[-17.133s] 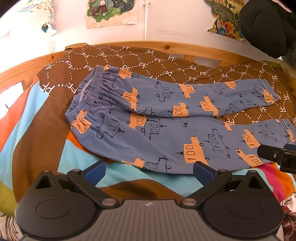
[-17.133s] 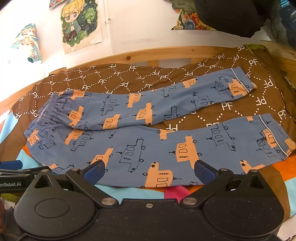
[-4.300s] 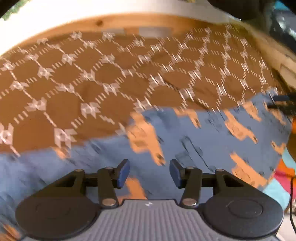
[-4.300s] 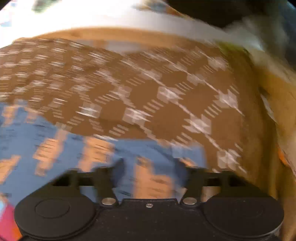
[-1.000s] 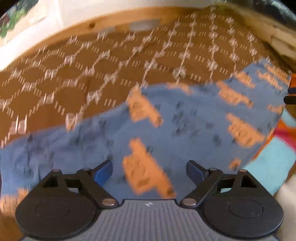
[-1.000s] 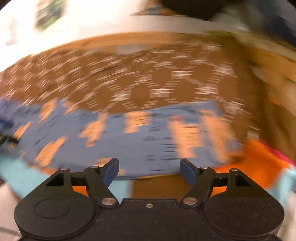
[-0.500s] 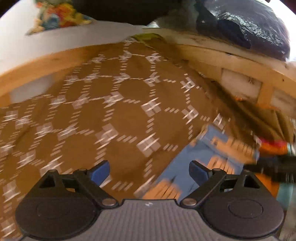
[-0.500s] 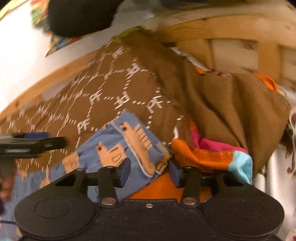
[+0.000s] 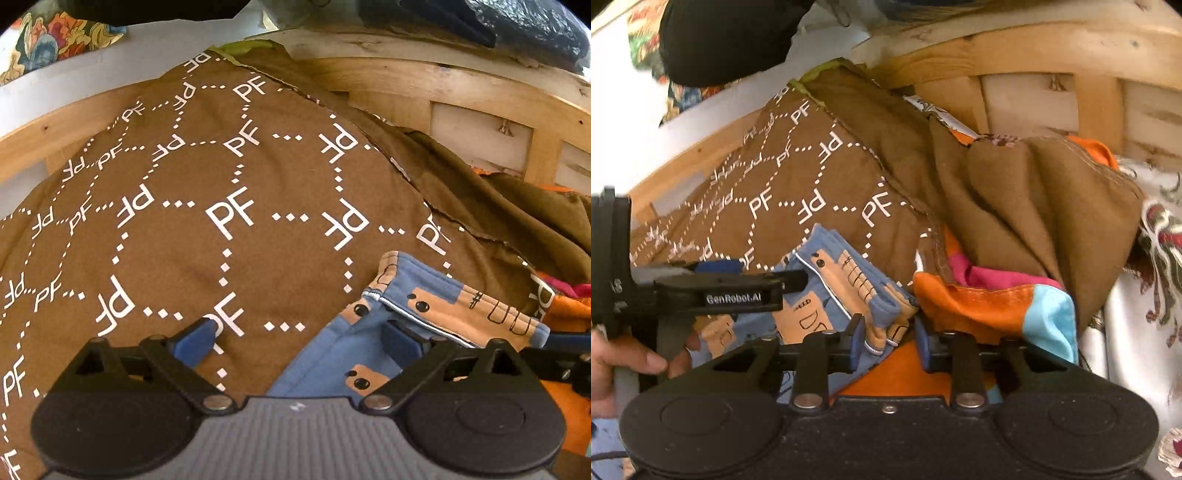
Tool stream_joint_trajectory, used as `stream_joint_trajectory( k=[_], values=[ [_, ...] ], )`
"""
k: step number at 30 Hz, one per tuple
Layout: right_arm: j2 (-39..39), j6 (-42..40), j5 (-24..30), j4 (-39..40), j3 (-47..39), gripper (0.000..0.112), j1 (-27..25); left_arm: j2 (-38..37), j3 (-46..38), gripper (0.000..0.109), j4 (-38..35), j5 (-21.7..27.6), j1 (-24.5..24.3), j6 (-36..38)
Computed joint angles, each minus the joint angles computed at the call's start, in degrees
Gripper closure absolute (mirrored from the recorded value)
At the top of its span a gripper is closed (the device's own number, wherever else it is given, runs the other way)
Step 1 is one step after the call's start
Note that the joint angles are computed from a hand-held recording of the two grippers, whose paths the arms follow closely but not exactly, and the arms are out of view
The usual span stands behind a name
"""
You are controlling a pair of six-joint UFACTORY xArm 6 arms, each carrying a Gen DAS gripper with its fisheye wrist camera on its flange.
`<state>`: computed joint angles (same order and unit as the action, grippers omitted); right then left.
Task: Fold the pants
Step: 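Pinch the pants edge with the right gripper while the left gripper releases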
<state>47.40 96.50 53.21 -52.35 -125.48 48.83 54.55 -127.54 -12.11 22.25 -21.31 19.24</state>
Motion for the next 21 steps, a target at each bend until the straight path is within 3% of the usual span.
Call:
stream_joint_trajectory(
  k=[5,11,15,21],
  values=[
    [0.45,3.92,-0.21,-0.7,-0.51,0.081,-0.4,-1.01,0.54,0.009,-0.6,1.89,0.2,0.15],
    [-0.46,4.85,0.34,-4.53,1.26,0.097,0.53,-3.81,2.97,0.009,-5.07,4.0,0.81,0.27],
    [2.74,-4.26,3.61,-7.89,-4.28,0.099,2.4,-7.72,6.93,0.009,-10.58,6.29,1.85,2.01],
    [13.65,-24.96,8.12,-10.75,-21.78,0.099,5.24,-12.2,9.96,0.013,-28.63,14.53,4.79,8.37]
  ],
)
